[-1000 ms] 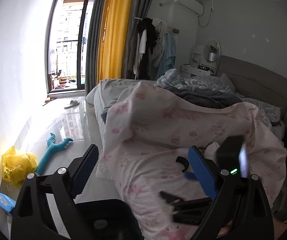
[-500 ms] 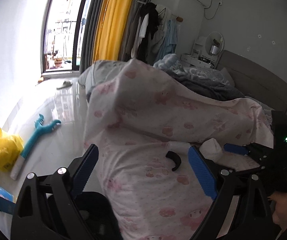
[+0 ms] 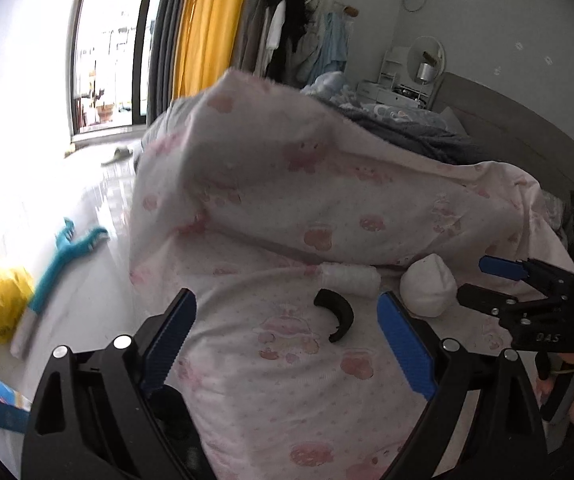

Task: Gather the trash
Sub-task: 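Close the right tool on the white cloth, then close the left tool on the black curved clip while the right tool lifts the cloth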

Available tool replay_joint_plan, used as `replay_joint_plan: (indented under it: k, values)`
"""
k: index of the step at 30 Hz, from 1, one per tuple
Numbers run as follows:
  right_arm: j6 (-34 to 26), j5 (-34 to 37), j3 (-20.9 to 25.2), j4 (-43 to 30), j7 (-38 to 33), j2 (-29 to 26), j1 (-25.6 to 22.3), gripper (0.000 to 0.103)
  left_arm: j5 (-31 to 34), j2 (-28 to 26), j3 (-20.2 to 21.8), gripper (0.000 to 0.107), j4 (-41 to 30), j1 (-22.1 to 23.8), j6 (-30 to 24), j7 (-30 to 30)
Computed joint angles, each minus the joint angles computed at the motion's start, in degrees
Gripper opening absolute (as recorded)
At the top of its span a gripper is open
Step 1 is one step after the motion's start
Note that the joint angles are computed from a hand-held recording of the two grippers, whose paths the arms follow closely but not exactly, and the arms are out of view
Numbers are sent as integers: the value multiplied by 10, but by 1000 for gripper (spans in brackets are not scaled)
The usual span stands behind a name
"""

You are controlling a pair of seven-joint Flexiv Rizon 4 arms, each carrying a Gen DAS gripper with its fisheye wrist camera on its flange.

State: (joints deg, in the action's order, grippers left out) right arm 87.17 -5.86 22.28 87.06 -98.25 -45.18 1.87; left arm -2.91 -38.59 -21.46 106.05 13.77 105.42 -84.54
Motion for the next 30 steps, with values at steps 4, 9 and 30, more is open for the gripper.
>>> replay_joint_plan:
  k: [4, 9, 30]
  values:
    - [-4, 10, 32, -18, -15, -20, -28, 82, -11, -13, -2, 94, -18, -5, -19, 0]
    - [-1, 22, 60, -35, -29, -37, -51, 82, -28, -25, 11, 94, -37, -26, -44, 17]
    - [-67, 38, 5, -124, -62, -85, 4, 37, -96, -66, 135, 87, -117, -158, -121, 74]
